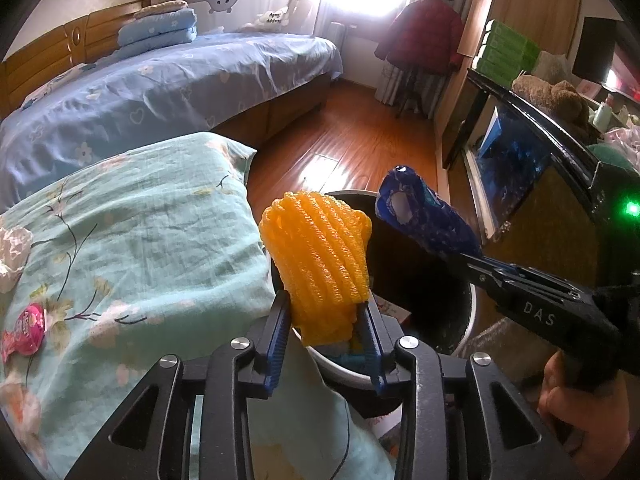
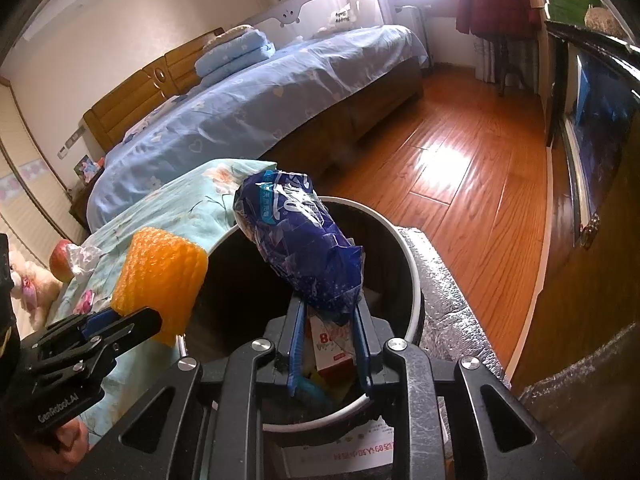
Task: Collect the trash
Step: 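Carry the foam net and blue bag over the bin and release them, then move both open tools back toward the pink wrapper on the bed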
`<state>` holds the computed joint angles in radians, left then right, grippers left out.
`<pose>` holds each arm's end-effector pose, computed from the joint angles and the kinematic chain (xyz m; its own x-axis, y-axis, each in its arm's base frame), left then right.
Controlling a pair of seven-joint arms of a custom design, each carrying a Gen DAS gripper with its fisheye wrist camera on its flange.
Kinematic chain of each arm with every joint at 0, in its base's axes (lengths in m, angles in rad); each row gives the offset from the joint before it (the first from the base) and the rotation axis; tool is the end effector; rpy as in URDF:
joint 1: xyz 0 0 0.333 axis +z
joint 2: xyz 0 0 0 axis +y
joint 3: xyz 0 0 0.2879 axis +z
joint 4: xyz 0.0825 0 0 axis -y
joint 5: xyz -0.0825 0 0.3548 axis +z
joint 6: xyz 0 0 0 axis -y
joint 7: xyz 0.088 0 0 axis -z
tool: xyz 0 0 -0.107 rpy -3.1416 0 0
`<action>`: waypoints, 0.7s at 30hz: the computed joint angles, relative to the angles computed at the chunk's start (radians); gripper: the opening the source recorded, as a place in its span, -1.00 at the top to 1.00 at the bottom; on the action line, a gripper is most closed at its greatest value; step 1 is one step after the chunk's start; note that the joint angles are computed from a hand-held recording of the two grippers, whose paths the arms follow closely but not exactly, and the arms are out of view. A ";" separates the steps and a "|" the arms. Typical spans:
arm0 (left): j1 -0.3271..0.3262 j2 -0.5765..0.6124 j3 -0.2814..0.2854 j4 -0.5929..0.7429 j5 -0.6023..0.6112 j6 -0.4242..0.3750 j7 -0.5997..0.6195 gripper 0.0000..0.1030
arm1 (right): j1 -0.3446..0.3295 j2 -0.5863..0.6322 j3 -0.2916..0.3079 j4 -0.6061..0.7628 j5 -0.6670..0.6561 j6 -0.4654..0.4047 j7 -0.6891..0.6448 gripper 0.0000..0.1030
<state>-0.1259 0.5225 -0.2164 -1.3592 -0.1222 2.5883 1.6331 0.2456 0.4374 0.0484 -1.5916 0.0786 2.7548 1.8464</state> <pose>0.6841 -0.2017 0.4930 -0.3141 -0.9318 0.1821 -0.7506 0.1263 -0.6486 0.6611 0.1909 0.4544 0.0400 -0.9629 -0.2670 -0.7803 0.1368 -0.6102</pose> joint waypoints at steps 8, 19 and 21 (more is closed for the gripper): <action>0.018 -0.041 -0.005 -0.070 -0.018 0.041 0.012 -0.32 | -0.022 0.000 0.022 -0.005 0.049 0.006 -0.021 -0.05; 0.098 -0.238 0.002 -0.369 -0.110 0.149 0.042 -0.33 | -0.012 -0.039 0.065 -0.061 0.106 0.081 -0.069 -0.44; 0.107 -0.278 0.011 -0.422 -0.130 0.164 0.044 -0.33 | -0.006 -0.036 0.080 -0.054 0.117 0.086 -0.092 -0.46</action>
<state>-0.0184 0.2444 -0.2050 -1.7812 -0.2521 2.7519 1.6773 0.2392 0.4015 0.1281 -1.6457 0.1958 2.8405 1.7546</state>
